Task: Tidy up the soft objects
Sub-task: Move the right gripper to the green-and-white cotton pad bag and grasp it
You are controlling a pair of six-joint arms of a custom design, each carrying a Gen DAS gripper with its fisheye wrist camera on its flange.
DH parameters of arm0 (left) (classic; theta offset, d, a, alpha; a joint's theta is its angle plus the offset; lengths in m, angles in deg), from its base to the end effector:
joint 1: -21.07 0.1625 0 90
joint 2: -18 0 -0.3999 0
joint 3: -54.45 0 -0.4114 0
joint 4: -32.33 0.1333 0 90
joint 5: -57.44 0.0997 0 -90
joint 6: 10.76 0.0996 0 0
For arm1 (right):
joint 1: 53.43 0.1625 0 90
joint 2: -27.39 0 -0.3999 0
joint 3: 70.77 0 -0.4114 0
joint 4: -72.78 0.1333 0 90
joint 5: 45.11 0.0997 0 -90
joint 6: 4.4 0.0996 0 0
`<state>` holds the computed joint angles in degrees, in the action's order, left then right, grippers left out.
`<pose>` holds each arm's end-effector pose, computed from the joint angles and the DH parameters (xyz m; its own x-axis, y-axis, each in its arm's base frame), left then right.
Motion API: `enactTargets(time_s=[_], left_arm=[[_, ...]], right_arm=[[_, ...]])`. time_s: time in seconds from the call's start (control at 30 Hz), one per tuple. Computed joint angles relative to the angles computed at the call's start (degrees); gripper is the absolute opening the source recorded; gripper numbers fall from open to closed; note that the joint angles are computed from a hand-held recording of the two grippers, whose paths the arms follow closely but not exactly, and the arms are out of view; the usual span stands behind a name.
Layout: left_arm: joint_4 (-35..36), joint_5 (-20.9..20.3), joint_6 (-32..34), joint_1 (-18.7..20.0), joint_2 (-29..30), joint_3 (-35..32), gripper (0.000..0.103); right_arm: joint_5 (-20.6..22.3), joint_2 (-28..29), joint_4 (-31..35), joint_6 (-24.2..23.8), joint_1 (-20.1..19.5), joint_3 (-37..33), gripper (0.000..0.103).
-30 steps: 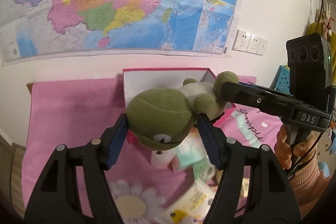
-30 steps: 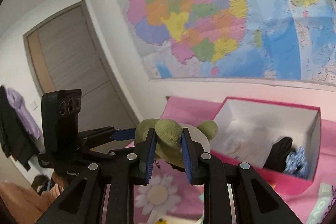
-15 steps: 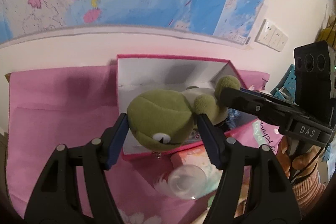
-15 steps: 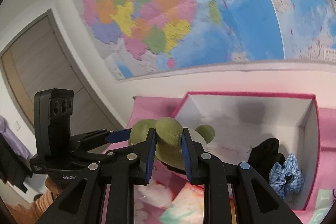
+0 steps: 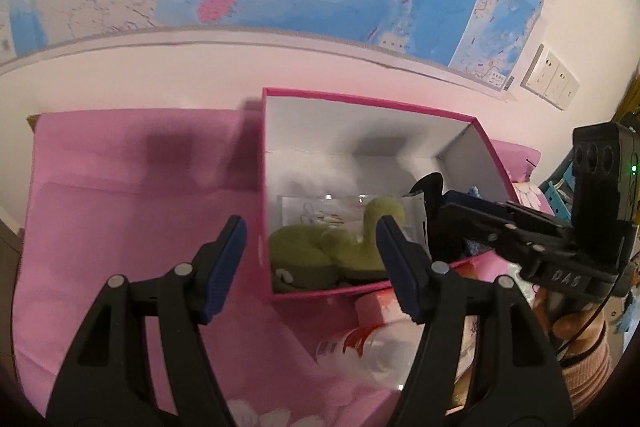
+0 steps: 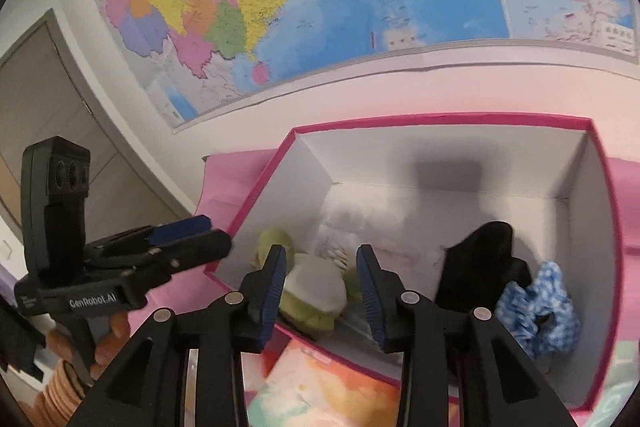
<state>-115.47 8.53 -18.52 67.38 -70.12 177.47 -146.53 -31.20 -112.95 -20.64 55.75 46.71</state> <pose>-0.1820 -0.4783 0.2964 -0.8009 0.2427 -0.5474 0.5330 0.7053 -0.4673 0.2910 -0.4909 0.1332 -0.8528 -0.4129 0.3198 -0.5223 0.6670 -0.5313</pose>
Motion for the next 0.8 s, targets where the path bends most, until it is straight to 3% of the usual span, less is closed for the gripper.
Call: enactTargets(time_s=[0.2, 0.3, 0.47, 0.6, 0.8], left_arm=[[-1.22, 1.47, -0.29, -3.57, -7.00, 5.21, 0.069], [0.23, 1.33, -0.88, -5.89, -11.69, 8.32, 0.074], [4.34, 1.55, -2.93, -10.41, -18.04, 13.00, 0.075], [9.05, -0.50, -5.52, -13.79, -22.65, 16.30, 0.075], [11.98, -4.59, -6.52, -15.69, -22.46, 19.00, 0.075]], right_arm=[[1.81, -4.58, -1.37, -1.27, 0.31, 4.48, 0.039], [3.41, -8.21, -1.47, -2.23, 0.37, 7.98, 0.046], [4.82, -12.95, -1.76, -3.39, 0.79, 12.81, 0.048], [6.25, -17.82, -2.18, -4.05, 0.21, 17.99, 0.050], [4.99, -23.51, -3.81, -2.82, -2.88, 25.39, 0.053]])
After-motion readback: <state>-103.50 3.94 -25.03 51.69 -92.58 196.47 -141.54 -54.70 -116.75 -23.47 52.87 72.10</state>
